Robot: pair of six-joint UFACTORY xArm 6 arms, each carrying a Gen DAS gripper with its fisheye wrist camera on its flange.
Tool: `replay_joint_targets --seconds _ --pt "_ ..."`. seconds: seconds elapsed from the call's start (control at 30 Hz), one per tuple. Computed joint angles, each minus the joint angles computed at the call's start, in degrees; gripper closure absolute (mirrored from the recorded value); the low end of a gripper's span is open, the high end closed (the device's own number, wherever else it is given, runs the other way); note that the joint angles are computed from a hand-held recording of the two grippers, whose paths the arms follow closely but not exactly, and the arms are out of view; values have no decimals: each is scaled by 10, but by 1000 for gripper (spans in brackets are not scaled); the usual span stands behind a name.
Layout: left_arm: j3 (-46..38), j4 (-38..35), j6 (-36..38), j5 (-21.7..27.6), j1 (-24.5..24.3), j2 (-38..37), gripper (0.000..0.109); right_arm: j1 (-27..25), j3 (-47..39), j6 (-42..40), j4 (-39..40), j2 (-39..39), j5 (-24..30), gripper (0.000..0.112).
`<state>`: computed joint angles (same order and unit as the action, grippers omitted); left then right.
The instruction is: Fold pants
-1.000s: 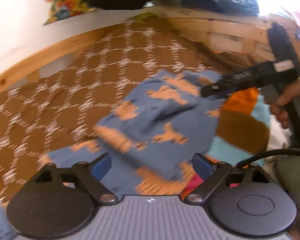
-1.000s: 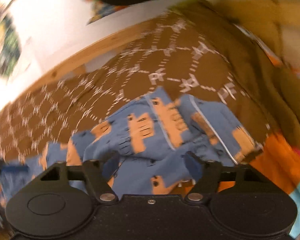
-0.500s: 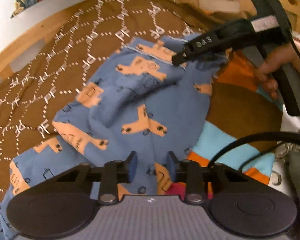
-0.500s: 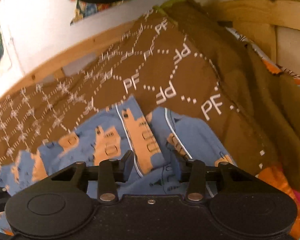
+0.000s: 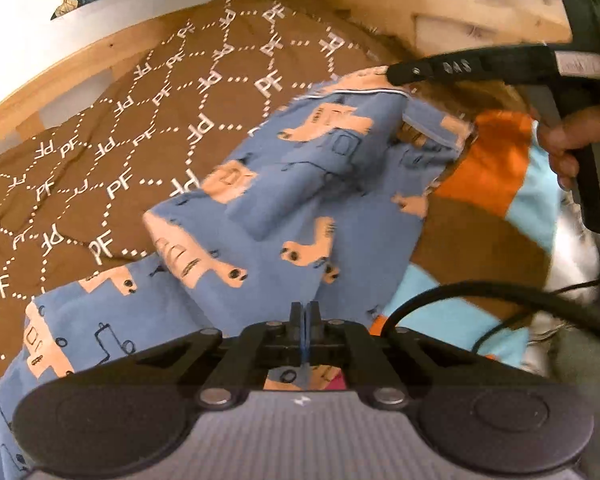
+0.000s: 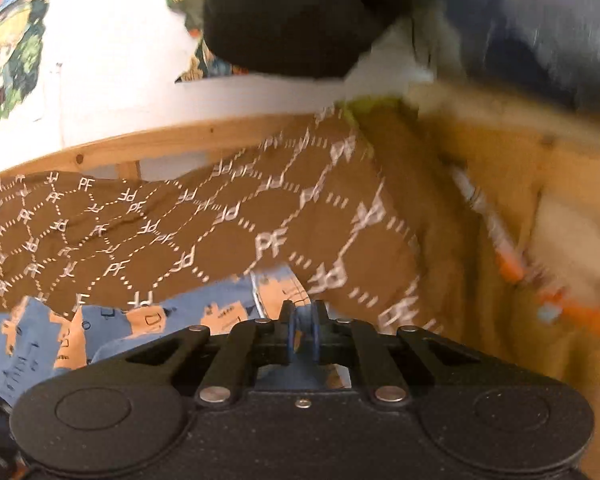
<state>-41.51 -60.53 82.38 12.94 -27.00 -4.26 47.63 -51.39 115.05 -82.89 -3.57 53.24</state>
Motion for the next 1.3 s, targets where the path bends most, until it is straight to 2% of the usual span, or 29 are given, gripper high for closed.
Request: replay_joint_targets --seconds 0.1,0.23,0.4,0.57,0.77,0.87,0.93,0.97,1.13,1.2,1.27,1.3 --pt "4 8 15 27 5 -10 109 12 16 -76 83 -23 21 104" --pt "10 38 14 25 0 -2 109 -19 41 -129 161 -42 -20 104" --pt "1 34 19 35 6 6 109 -21 50 -130 149 -52 -20 104" --pt "-11 15 52 79 36 5 109 -34 69 -113 150 -67 -47 104" --pt "-34 67 38 137 78 16 108 -39 67 -139 163 -66 -71 101" --pt "-65 117 11 166 95 31 97 -39 63 -151 169 -60 -69 90" --pt "-102 132 -10 183 101 50 86 -48 77 -125 151 -72 -88 78" --pt "-127 134 -20 189 101 64 86 -53 86 -109 141 -78 -101 71" --pt "-306 144 -71 252 78 175 84 -106 125 -37 93 -96 -207 70" --pt "-395 144 -94 286 62 234 75 -124 135 4 59 -99 -239 71" --pt "-489 152 -129 321 44 300 49 -142 142 37 30 -99 -268 71" --pt "-540 168 -156 342 36 335 45 -148 143 53 14 -98 -279 71"
